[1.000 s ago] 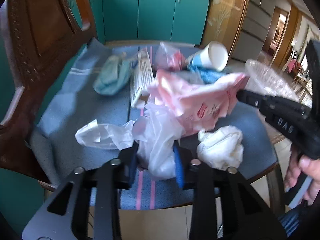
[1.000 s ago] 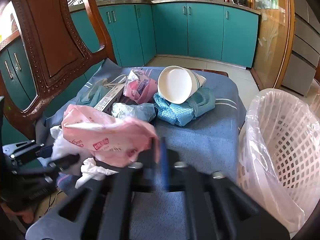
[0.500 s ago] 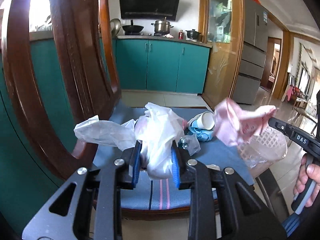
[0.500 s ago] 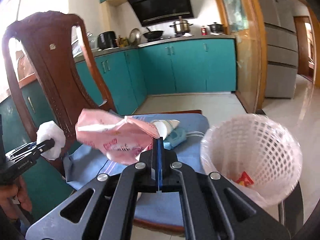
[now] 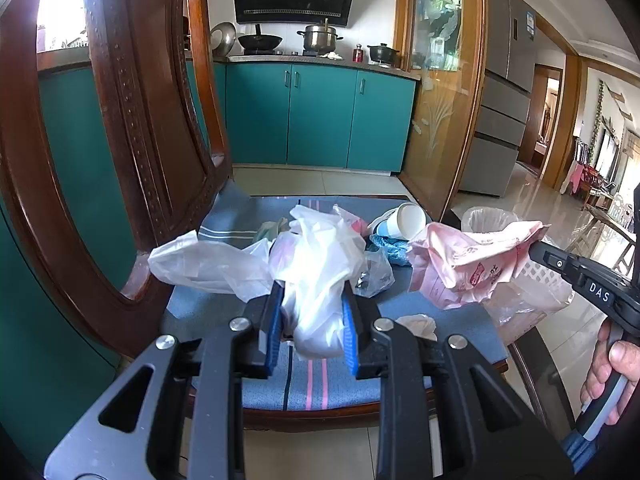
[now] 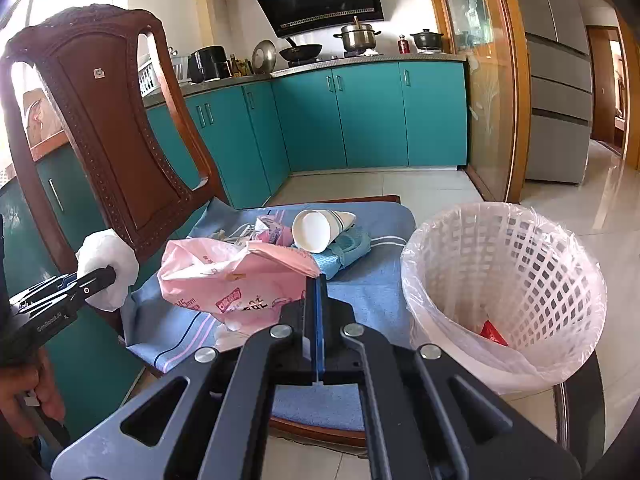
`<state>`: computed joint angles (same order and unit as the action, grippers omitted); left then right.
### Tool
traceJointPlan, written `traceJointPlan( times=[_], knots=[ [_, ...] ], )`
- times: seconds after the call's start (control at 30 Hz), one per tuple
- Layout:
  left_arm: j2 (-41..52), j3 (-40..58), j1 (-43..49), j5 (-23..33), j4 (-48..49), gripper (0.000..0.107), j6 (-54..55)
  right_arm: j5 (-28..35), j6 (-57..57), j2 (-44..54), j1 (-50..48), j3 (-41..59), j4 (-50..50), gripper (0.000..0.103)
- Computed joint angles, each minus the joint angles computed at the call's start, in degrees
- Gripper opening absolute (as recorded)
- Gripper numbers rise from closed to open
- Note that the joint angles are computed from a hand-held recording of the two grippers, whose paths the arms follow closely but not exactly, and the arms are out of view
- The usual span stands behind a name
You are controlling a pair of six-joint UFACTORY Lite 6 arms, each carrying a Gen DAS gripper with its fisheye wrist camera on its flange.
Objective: Collect trash
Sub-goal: 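Carry the pink bag over the wastebasket and open the right gripper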
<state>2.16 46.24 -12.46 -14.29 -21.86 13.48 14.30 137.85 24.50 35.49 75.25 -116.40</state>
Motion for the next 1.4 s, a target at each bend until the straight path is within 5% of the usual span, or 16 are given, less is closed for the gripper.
traceJointPlan(
  times=[1.1, 1.4],
  knots=[
    [2.0, 2.3, 0.9, 2.2, 2.2, 0.026, -2.5, -1.4, -5.5, 1.1, 0.2, 1.6, 5.3, 0.001],
    [2.1, 2.0, 0.7, 2.1, 1.6, 0.026, -2.0, 1.6, 4.9, -4.3, -8.4, -3.5, -3.1, 0.001]
  ],
)
